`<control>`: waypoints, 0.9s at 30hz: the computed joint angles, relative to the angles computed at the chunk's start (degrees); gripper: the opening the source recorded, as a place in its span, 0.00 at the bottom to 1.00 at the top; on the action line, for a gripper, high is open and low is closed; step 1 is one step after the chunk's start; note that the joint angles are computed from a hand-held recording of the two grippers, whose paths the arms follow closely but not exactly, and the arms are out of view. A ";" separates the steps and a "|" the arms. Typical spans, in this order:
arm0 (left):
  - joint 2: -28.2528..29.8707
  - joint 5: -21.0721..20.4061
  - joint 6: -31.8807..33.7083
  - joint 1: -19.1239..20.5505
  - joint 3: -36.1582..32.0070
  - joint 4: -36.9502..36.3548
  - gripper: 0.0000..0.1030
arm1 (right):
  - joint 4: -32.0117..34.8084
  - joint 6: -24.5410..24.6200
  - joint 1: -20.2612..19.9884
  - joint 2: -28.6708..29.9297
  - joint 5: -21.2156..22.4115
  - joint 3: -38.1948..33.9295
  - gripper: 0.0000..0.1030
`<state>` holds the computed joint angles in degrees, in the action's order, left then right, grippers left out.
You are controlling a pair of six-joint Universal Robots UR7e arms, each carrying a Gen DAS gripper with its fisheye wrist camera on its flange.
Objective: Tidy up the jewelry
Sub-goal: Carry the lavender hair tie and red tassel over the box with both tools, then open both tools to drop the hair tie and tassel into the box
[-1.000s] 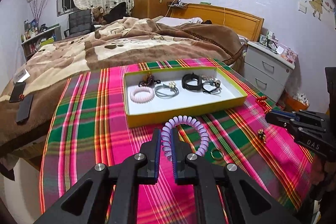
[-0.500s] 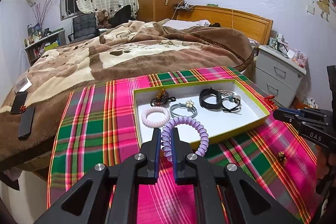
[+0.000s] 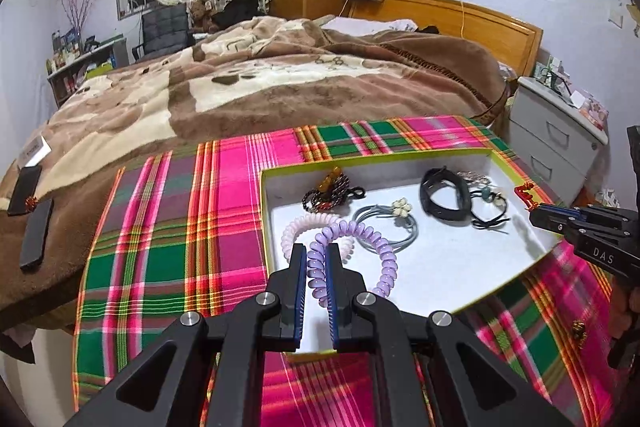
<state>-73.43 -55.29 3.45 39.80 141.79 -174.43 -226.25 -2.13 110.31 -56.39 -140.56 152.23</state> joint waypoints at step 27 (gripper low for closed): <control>3.40 0.95 0.43 1.26 -1.44 1.00 0.10 | 1.82 -0.96 -1.29 -0.01 1.10 -0.60 0.20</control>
<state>-70.04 -54.34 3.87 41.06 140.35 -173.43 -224.43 -3.09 109.02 -56.41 -139.46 151.63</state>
